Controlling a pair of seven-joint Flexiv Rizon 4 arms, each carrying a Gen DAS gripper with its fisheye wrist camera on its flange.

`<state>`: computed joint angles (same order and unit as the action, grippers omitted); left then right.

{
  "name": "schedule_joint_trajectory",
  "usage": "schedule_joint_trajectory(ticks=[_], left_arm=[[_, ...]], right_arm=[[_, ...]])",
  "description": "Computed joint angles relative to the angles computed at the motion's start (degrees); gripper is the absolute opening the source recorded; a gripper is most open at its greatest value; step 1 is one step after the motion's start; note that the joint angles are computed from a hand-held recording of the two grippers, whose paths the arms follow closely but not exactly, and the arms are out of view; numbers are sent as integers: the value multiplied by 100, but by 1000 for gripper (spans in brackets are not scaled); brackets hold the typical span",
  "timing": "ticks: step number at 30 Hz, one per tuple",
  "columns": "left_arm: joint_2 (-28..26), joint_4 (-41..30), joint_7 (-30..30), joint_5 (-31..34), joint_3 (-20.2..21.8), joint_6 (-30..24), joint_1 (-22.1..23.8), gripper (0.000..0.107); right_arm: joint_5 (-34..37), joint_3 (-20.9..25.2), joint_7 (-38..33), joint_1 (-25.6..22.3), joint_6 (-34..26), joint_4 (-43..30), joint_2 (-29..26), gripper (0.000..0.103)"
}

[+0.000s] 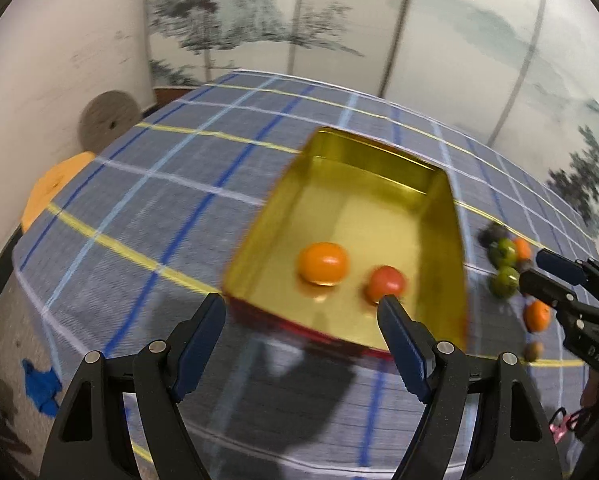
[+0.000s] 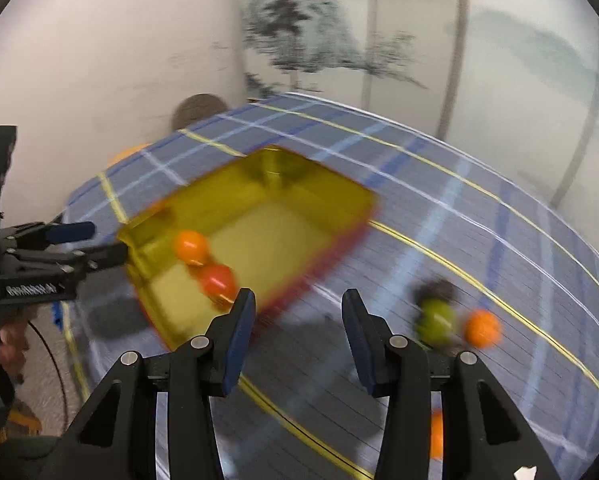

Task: Organize fruits
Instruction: 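Carry the red tomato into the tin and open the right gripper, then grasp the large mandarin with the right gripper while the left gripper approaches the kiwi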

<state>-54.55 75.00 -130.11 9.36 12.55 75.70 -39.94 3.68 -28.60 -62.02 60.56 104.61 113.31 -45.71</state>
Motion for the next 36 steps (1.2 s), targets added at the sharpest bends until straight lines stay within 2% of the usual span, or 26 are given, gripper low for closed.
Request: schedule_joint_trajectory(ticks=[4,9,22,24,29,32,36], left_arm=[[-131,-241,421,-42,-349,-14,65,79],[-273,-506,832,-137,-542,-114,5,79],[-488,-867,1292,-291,-667,-395,-151,79],[-543,-966,1330,-295,-674,-475,-176,79],[-648,-1176,1423,-291,-726,-635,-198,79],[-682,-1275,1513,-271,-779,-658,-216,79],[-776,-1470,1694,-300,-887,-731,-216,79]], right_arm=[[378,-401,188,313,5,648,129,43],[590,-330,403,210,34,1140,179,43],[359,396,601,-613,62,866,-65,42],[307,472,624,-694,20,820,-68,39],[245,531,658,-765,65,801,-92,37],[382,406,699,-664,179,873,-131,37],[775,-46,792,-316,330,1066,-274,37]])
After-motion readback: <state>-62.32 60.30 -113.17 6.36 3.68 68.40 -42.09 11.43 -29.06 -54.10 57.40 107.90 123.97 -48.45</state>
